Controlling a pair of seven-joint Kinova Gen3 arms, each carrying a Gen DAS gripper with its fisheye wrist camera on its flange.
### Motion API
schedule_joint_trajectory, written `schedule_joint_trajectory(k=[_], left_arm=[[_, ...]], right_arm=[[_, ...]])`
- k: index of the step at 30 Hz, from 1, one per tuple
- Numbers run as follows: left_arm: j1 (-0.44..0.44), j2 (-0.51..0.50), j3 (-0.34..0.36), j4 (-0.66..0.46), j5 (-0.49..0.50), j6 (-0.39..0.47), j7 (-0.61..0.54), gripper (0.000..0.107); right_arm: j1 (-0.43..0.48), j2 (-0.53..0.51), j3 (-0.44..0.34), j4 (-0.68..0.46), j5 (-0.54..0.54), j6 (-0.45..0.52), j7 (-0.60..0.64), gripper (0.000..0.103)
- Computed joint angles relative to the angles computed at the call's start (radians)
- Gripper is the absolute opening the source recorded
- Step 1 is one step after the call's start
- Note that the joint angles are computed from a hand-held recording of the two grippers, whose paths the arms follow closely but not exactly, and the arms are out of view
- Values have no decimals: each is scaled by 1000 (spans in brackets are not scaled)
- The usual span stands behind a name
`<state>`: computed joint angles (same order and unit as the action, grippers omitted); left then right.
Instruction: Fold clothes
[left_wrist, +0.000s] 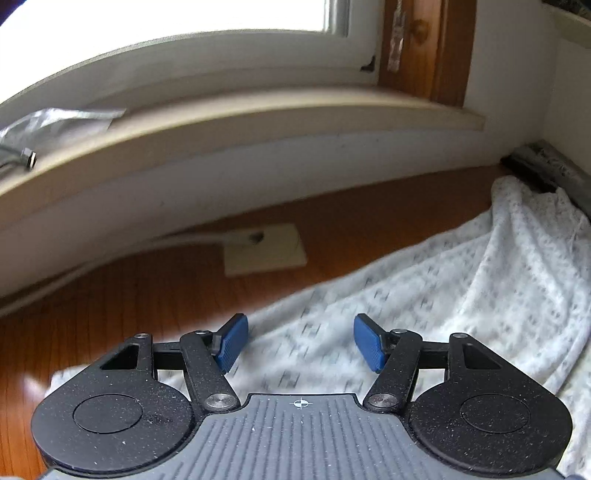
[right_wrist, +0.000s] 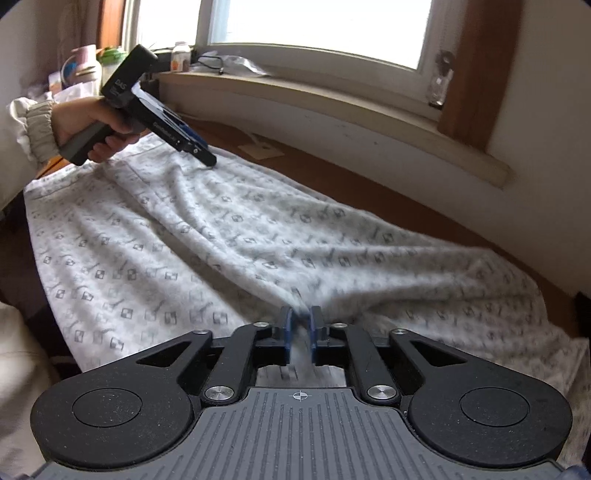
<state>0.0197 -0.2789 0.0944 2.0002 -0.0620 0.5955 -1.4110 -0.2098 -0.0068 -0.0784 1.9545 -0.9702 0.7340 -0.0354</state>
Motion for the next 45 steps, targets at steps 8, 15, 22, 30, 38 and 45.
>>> schedule_joint_trajectory(k=[8,15,22,30,38,45], left_arm=[[122,7,-118,56,165,-188,-181,76],[235,22,-243,121,356,-277,-386,77],[177,12,-164,146,345,-302,-407,79],[262,8,-274,154,443,-310,-489,80],[237,19,-259,141,471,-280,-528,82],[217,25,-250,137,503,-270,-555,83]], right_arm=[[-327,74,297,-121,90,-149,-312,42],[-628,289,618,-291,68,-266,-597,42],[-752,450,838,-448,125,-150,-882,42],[-557,324,544,-394,393,-239,-1063,5],[-345,303,295,-393,670,-213,-1363,8],[-265,264,144,-359,908,-289,-1569,46]])
